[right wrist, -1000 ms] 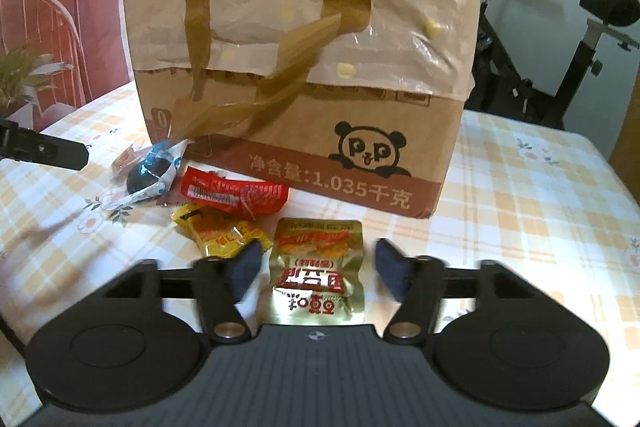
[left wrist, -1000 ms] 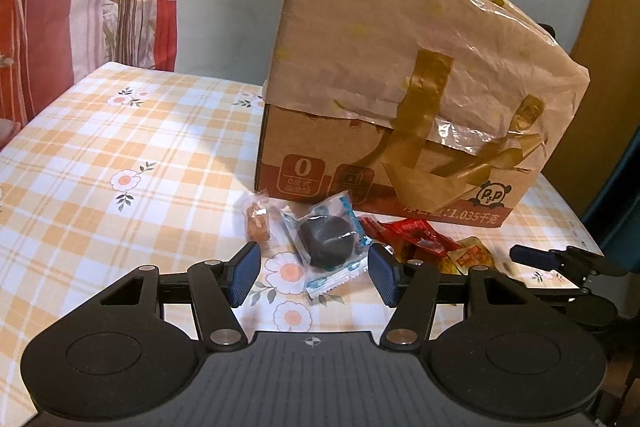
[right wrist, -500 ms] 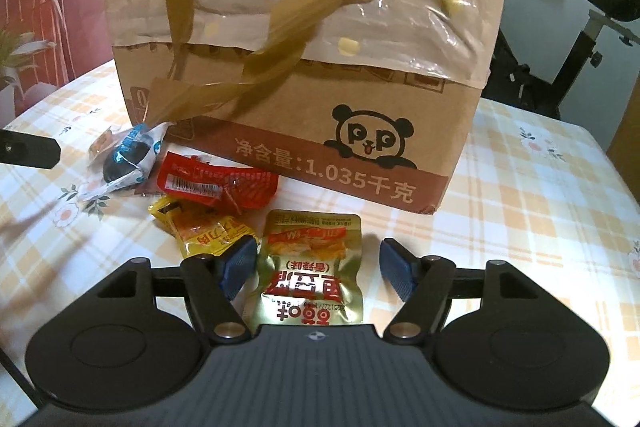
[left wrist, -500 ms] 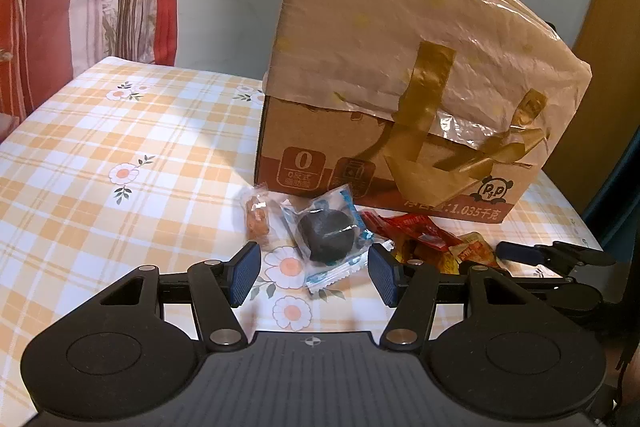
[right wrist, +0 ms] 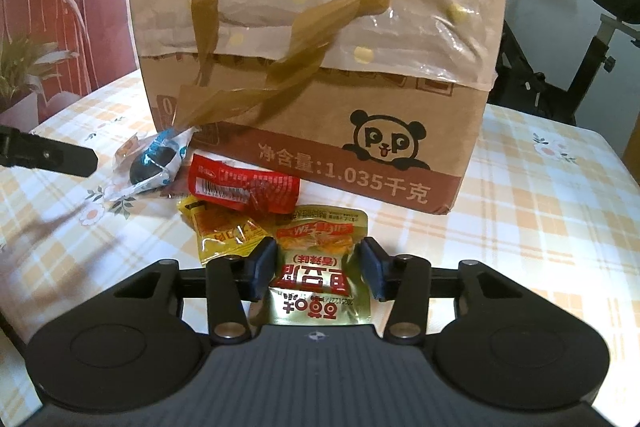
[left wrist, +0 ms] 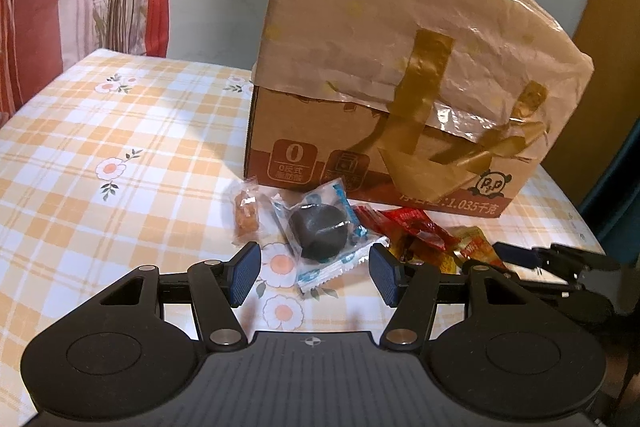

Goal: Organize snacks
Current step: 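Grasp the blue-wrapped black pastry with the left tool while the right tool grasps the gold pouch, then lift both held snacks and carry them over the box opening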

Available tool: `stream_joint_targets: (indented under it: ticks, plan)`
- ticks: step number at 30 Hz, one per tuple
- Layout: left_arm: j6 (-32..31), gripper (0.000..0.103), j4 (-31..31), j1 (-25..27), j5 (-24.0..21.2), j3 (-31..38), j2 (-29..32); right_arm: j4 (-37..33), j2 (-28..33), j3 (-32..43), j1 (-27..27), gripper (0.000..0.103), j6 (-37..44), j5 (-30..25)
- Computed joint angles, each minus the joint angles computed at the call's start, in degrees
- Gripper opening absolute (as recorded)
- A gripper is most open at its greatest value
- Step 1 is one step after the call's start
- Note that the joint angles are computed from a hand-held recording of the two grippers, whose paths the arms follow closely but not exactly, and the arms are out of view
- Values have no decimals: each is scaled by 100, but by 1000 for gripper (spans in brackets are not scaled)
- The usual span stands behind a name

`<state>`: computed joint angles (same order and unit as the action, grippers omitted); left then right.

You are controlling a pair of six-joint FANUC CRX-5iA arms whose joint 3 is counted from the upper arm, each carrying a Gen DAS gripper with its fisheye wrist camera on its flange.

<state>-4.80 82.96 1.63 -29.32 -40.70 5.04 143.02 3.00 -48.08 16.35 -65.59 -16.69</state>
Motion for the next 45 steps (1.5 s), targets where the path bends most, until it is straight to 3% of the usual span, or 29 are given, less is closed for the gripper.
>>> stream_joint_targets:
  ticks: [3, 8, 13, 17, 19, 21, 23, 30, 37, 45]
  plan:
    - [299, 62, -197, -46, -35, 218, 188, 196, -4, 32, -72, 49, -198, 76]
    - [115, 62, 113, -453, 302, 382, 365, 132, -1, 20, -51, 49, -170, 75]
    - [-170, 62, 599, -922, 1046, 419, 471, 105, 12, 24, -35, 49, -165, 59]
    - [-426, 62, 830, -1104, 1350, 424, 535, 208, 22, 44, -63, 49, -260, 74]
    - [-12, 62, 320, -978, 1304, 474, 575, 294, 27, 62, -89, 49, -335, 95]
    - [253, 54, -6, -849, 1204, 479, 594, 322, 27, 66, -95, 49, -363, 97]
    - [-321, 49, 647, -1025, 1385, 335, 505, 323, 22, 62, -90, 49, -382, 93]
    - [-966, 49, 1284, -915, 1116, -166, 63, 341, 19, 62, -97, 49, -404, 94]
    - [-1041, 49, 1457, -928, 1086, -239, -69, 619, -40, 58, -200, 49, -743, 138]
    - [-1370, 49, 1729, -883, 850, -372, -239, 679, -210, -144, -125, 49, -949, -196]
